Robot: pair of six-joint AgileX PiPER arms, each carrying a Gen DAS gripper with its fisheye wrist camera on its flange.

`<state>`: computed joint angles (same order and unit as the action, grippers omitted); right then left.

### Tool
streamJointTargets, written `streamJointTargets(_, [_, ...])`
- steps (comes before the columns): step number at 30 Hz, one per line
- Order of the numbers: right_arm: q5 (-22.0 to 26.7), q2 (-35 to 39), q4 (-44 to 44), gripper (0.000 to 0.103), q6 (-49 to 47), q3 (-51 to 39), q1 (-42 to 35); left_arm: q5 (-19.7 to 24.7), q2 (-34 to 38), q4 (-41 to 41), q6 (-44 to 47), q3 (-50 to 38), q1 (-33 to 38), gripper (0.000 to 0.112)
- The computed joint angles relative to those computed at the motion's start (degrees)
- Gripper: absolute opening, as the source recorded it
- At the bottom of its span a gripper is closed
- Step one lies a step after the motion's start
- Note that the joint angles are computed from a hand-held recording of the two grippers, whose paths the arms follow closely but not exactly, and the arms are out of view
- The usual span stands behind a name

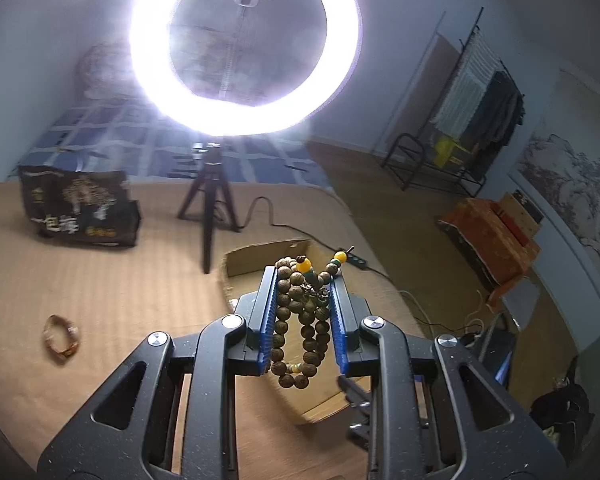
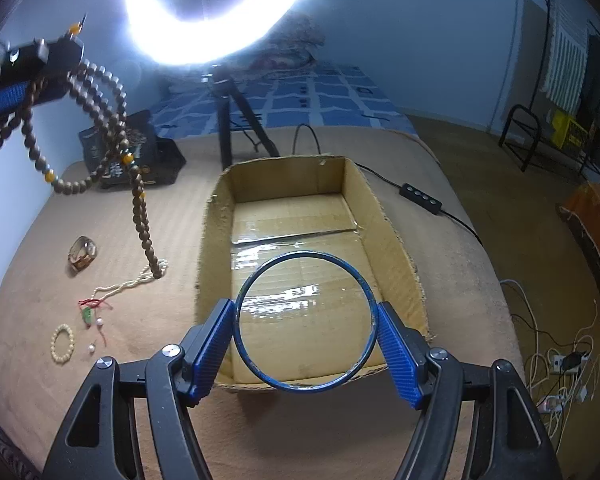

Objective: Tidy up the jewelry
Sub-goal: 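Carry the bead strand and bangle over the cardboard box and release both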

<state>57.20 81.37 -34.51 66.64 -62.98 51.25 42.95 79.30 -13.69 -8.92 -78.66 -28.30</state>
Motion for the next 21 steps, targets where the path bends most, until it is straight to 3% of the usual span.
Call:
streamJointTargets(7, [-2.3, -0.6, 1.4, 0.073, -0.7, 2.3, -3.4, -2.1, 5.6, 0.7, -0.8, -4.4, -3.3, 0.023])
streamJointTargets(21, [-6.3, 1.3, 4.6, 0.073, -4.2, 5.2, -9.4, -4.7, 17.7, 5.7, -4.0, -4.6, -5.9, 0.023])
